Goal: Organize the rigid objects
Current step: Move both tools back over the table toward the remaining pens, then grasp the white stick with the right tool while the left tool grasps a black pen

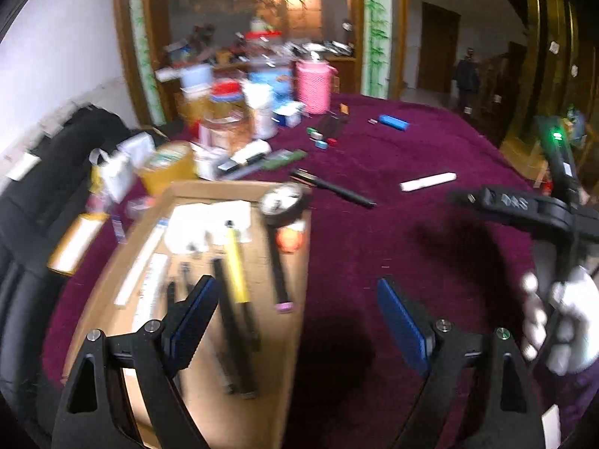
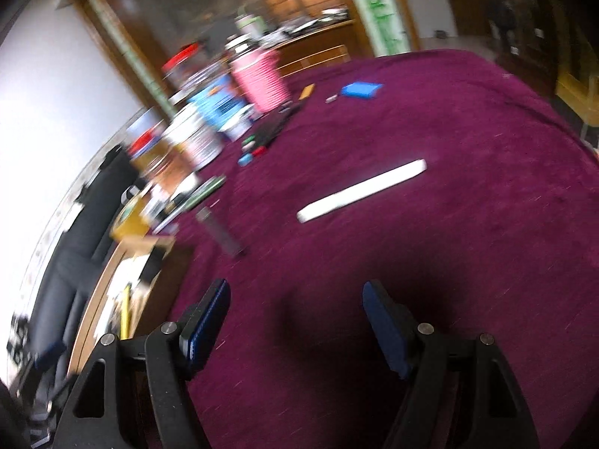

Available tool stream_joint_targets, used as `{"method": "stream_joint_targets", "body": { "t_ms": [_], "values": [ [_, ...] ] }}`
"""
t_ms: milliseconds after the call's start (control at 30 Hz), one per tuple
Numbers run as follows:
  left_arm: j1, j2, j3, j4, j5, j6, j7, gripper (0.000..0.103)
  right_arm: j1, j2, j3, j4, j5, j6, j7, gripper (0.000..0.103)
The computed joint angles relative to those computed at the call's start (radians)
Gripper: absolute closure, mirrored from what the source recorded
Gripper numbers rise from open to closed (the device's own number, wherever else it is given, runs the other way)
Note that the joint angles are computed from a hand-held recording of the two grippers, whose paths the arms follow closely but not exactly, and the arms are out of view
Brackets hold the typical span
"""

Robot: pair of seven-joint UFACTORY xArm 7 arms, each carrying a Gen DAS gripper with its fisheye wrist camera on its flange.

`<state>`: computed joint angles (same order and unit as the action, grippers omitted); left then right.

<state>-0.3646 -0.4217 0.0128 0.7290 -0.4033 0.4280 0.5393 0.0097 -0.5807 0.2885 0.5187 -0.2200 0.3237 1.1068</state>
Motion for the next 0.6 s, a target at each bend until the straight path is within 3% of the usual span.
{"method": "stream_joint_targets", "body": {
  "t_ms": [100,233,333,400,533,567,600],
  "values": [
    [-0.024,0.051,0.025,0.059,-0.074,0.091,0.005,0.017,-0.020,0.043,-0.054,0.022,0.004,-0.001,-0.041,0.026],
    [-0.039,0.053,0.039,0.064,-0.188,0.100,0.077,0.017,-0.048,0.195,-0.033,0.183,-0.086,0.047,-0.126,0.026],
    [-0.035,0.041,0.043,0.058,-0.241,0.085,0.127,0.017,0.096,0.352,-0.131,0.300,0.018,-0.023,-0.356,0.026],
    [-0.022,0.048,0.048,0.065,-0.256,0.092,0.140,0.017,0.167,0.469,-0.169,0.408,0.094,-0.004,-0.488,0.026],
    [0.023,0.084,0.051,0.091,-0.263,0.126,0.135,0.017,0.191,0.642,-0.157,0.579,0.054,0.062,-0.529,0.028],
    [0.035,0.094,0.052,0.098,-0.267,0.134,0.132,0.017,0.204,0.681,-0.163,0.623,0.032,0.089,-0.523,0.034],
    [0.047,0.107,0.053,0.107,-0.271,0.144,0.129,0.017,0.224,0.729,-0.176,0.681,-0.015,0.138,-0.506,0.046]
  ]
}}
